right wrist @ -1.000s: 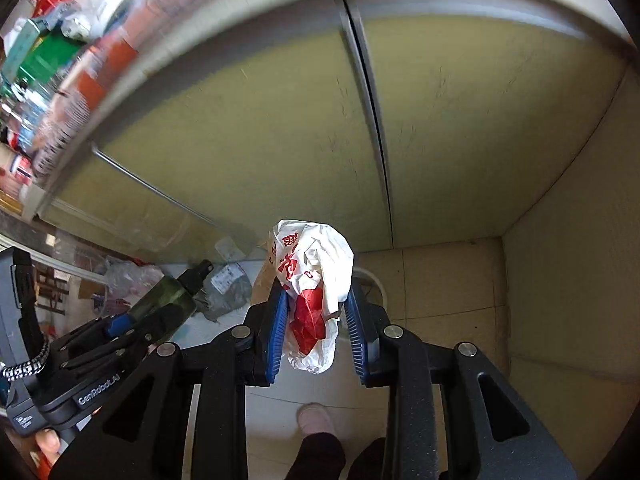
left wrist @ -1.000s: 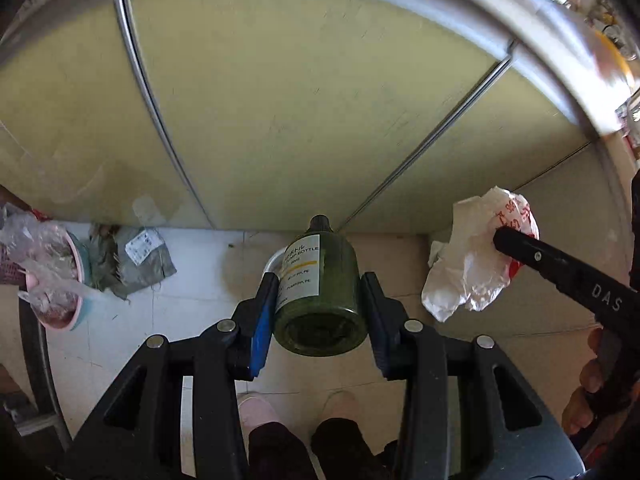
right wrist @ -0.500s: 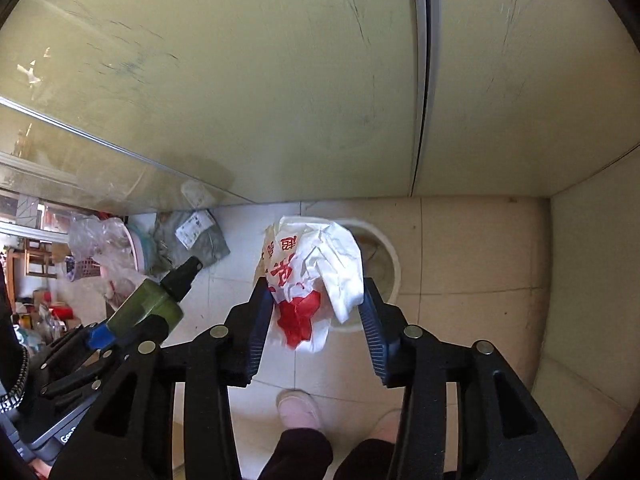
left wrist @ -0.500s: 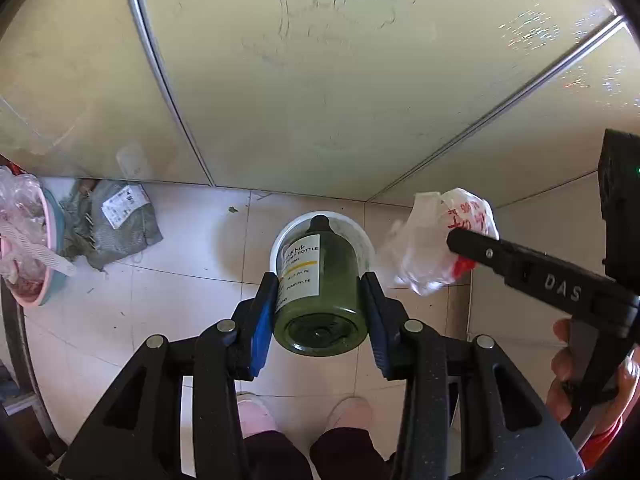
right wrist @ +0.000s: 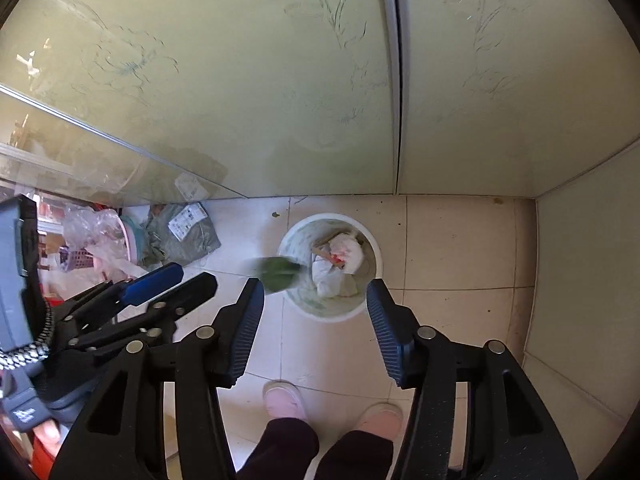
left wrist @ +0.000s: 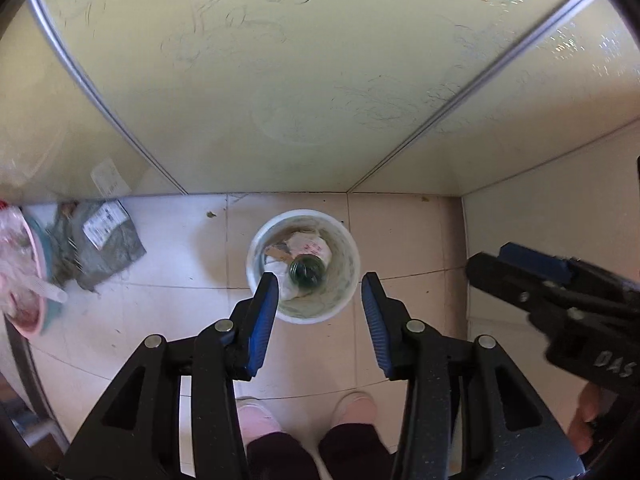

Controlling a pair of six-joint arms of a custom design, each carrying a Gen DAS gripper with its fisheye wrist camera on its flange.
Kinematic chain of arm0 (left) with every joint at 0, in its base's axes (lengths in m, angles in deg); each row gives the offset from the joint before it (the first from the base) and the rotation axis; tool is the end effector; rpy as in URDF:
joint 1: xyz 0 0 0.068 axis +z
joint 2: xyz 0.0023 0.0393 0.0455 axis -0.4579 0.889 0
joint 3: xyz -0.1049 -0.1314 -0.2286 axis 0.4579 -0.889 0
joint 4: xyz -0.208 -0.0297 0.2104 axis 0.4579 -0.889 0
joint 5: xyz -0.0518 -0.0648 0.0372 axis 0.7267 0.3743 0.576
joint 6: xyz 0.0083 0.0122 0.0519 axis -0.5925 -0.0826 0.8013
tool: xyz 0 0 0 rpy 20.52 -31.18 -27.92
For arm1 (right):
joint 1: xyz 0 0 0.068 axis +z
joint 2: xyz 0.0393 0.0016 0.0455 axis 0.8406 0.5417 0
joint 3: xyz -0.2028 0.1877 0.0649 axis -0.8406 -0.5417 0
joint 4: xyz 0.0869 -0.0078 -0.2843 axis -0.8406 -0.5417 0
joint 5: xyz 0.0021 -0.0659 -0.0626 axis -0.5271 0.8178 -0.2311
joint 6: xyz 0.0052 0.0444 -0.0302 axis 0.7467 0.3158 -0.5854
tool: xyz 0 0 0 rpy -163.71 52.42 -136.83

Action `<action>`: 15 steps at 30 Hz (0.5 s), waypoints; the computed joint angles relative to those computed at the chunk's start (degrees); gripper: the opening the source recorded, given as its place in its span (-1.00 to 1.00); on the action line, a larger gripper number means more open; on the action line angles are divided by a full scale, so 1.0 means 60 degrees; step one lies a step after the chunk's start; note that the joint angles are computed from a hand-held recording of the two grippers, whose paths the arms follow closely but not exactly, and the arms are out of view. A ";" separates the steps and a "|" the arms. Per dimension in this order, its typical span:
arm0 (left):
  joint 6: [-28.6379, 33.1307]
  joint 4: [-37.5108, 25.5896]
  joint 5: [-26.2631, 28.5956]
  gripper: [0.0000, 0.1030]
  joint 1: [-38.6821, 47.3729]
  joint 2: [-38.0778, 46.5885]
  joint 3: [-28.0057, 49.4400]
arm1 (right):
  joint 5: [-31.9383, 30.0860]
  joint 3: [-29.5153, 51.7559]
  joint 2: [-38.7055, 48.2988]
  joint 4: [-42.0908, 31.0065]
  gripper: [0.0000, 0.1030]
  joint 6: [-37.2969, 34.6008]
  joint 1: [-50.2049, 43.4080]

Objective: Collect trash
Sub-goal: 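Raise both open tools back toward the counter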

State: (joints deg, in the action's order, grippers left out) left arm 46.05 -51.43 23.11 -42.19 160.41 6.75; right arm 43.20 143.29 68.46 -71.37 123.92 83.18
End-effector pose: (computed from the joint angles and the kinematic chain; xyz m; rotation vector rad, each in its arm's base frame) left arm 0.3636 -0.1044 0.1726 0.4208 2.9452 -0.3359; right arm 0.2688 0.1377 0.2593 0.2793 2.9377 0.4466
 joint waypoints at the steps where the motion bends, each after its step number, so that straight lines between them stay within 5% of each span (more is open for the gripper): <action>1: 0.0142 -0.0177 0.0099 -0.17 0.0023 -0.0057 0.0067 | -0.0014 0.0000 -0.0041 0.0049 -0.03 0.0132 0.0054; 9: 0.0625 -0.2157 0.0019 -0.17 0.0298 -0.1272 0.1130 | 0.0230 0.1244 -0.0497 -0.1346 -0.03 0.0464 0.0223; 15: 0.0965 -0.4270 0.0221 -0.17 0.0707 -0.2007 0.3322 | 0.0940 0.3870 -0.0465 -0.3484 -0.03 0.0981 0.0661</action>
State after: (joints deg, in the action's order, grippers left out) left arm 51.84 -77.05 24.43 -37.95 148.37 26.68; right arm 48.84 166.51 65.67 -92.27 129.80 87.15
